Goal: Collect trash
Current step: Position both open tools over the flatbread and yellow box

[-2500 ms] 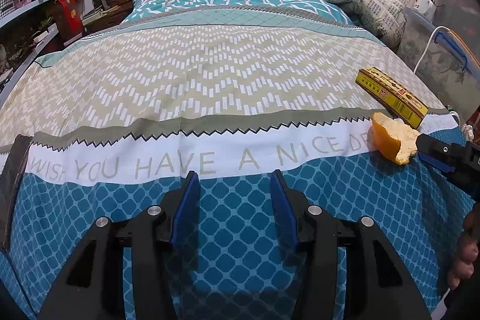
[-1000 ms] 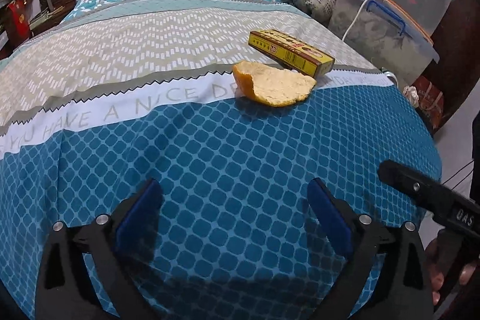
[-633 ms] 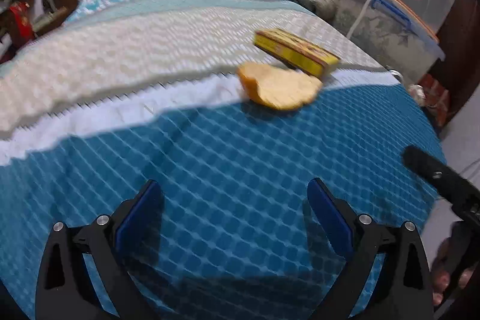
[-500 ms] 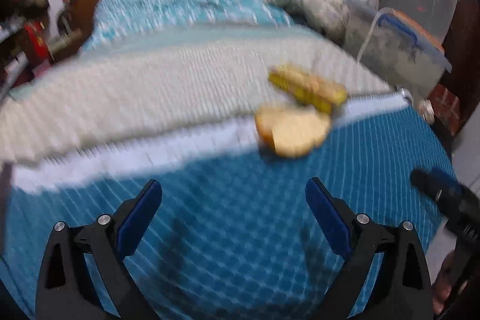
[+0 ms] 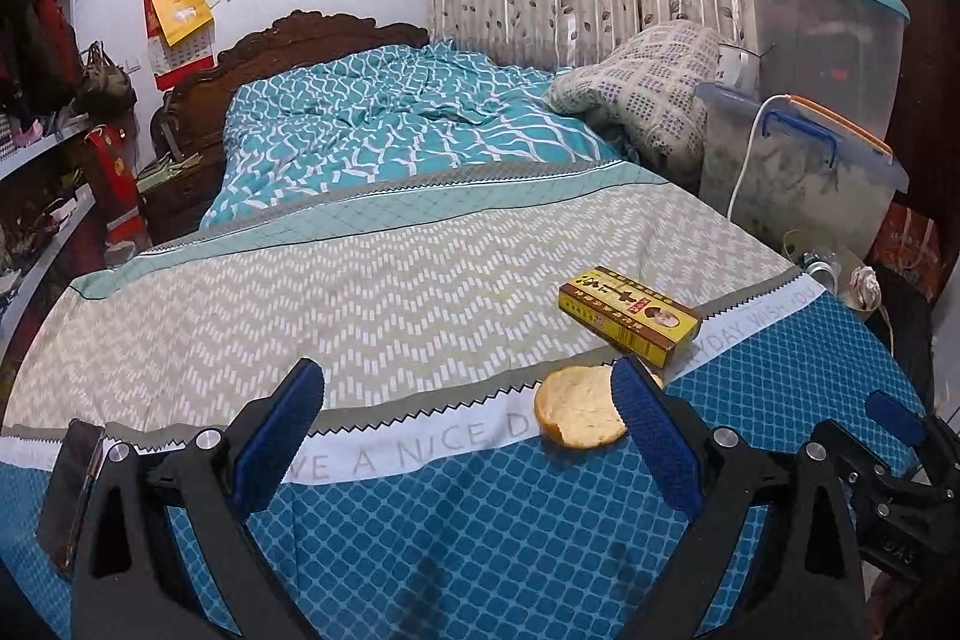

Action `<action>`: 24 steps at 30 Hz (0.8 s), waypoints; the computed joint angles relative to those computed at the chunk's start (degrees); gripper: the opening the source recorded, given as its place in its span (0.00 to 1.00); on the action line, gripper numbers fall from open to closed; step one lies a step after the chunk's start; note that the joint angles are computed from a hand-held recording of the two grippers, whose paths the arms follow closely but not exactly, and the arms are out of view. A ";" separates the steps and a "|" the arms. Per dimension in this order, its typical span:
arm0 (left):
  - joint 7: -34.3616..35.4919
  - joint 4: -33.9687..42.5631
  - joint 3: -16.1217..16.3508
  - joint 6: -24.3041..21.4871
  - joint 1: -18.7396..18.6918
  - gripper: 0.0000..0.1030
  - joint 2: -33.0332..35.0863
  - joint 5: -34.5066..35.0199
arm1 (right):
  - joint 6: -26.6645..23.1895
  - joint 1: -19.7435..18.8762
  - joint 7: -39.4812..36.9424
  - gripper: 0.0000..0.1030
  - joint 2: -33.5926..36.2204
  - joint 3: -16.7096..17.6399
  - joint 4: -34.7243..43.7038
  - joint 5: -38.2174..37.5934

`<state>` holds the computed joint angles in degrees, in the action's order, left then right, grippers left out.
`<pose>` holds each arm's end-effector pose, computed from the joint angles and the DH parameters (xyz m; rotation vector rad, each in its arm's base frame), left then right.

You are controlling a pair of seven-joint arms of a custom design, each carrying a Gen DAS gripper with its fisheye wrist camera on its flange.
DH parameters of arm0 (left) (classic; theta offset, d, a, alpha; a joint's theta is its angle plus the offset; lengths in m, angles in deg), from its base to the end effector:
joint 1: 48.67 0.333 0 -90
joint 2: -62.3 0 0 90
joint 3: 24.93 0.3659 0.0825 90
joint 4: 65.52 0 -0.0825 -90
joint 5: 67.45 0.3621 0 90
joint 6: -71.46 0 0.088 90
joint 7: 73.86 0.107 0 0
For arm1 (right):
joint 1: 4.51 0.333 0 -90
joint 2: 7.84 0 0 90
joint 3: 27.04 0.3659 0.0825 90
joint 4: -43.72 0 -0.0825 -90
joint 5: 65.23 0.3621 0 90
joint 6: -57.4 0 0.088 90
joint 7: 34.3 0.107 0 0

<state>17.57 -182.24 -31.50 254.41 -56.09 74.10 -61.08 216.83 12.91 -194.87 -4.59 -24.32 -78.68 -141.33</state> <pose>0.6082 -0.1561 0.5232 -1.3369 1.9496 -0.9280 0.5093 0.2326 0.4821 -1.2831 1.9523 -0.7127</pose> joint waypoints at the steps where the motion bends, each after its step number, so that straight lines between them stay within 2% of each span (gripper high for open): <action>1: -0.22 -0.03 0.48 0.11 -0.44 0.89 -0.06 0.27 | 0.53 -0.10 -0.31 0.84 0.12 -0.05 0.01 0.34; 5: -1.87 -0.76 3.96 1.30 -3.54 0.89 -0.42 2.24 | 1.93 -0.27 -0.61 0.81 0.44 -0.34 0.19 0.30; 8: -1.75 -0.74 3.51 1.08 -3.19 0.88 -0.31 2.63 | 2.73 -0.31 -2.89 0.73 0.98 -0.41 0.48 1.72; 12: -2.65 -1.01 5.18 1.20 -4.66 0.88 -0.33 4.01 | 3.38 -0.04 -3.40 0.71 1.28 -0.83 0.56 2.18; 15: -2.40 -1.37 4.49 1.61 -4.03 0.88 -0.45 4.09 | 3.44 0.07 -2.54 0.71 1.17 -1.00 0.61 1.30; 17: -1.68 -1.39 2.92 1.50 -2.63 0.88 -0.44 3.54 | 3.68 0.03 -2.40 0.71 1.24 -1.04 0.64 1.10; 24: -0.41 -1.58 1.45 1.38 -1.35 0.88 -0.32 2.61 | 4.05 -0.04 -2.33 0.71 1.36 -1.10 0.67 0.98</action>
